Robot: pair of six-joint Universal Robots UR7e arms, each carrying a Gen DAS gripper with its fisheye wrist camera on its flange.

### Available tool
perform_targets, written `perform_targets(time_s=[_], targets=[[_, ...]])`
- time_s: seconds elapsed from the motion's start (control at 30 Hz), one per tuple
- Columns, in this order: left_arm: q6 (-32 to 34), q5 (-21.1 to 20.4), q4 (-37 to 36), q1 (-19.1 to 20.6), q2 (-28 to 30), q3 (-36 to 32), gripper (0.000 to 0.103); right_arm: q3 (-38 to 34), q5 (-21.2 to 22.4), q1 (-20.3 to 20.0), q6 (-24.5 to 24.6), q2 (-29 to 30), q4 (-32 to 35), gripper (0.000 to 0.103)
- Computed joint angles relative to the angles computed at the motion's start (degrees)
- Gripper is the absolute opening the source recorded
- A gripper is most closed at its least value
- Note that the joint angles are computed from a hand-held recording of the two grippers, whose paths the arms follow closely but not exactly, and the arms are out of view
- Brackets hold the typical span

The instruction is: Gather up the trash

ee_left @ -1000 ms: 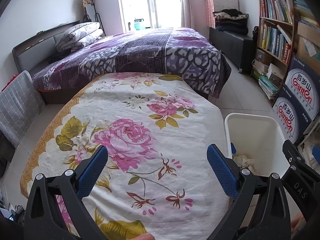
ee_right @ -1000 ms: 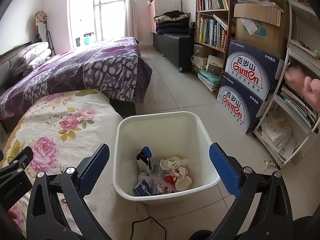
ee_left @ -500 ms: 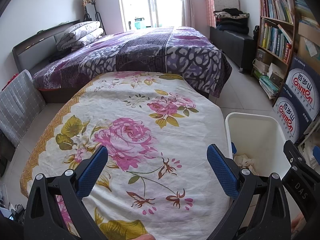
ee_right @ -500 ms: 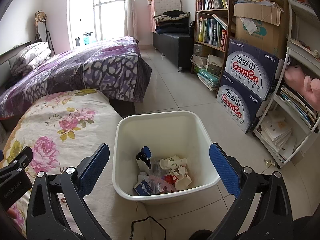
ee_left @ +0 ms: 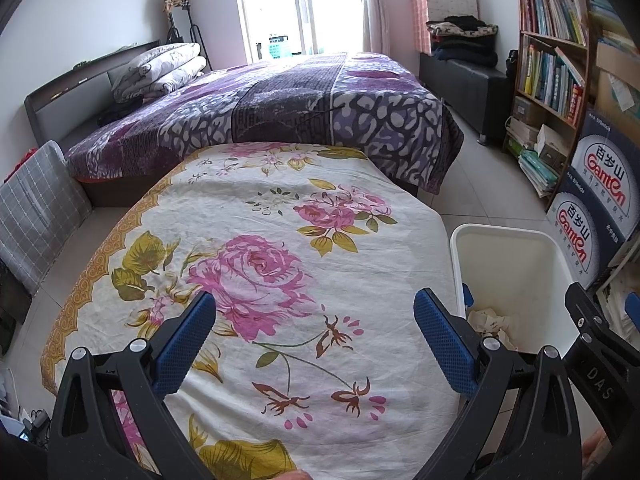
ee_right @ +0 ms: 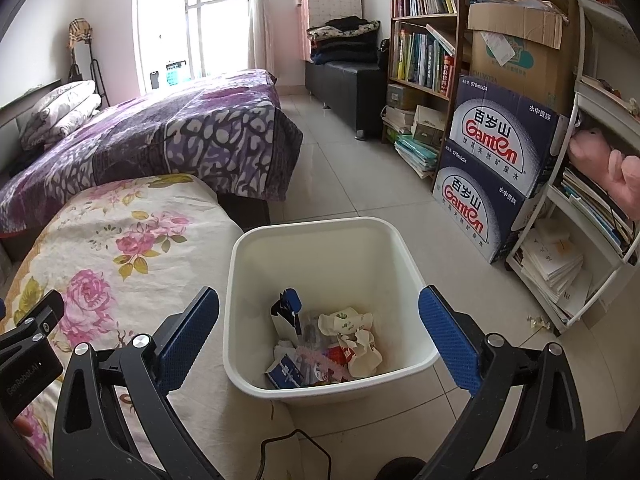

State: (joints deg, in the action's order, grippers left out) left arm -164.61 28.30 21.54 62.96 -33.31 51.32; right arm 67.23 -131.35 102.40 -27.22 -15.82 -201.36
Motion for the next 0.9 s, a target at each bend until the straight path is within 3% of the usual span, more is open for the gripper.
perform_targets(time_s=[0.9], targets=[[1.44,-0.68,-0.56,0.45,0.23,-0.07,0.096,0.75,1.04,0.22,-0.11,-1.19,3.04,0.096]])
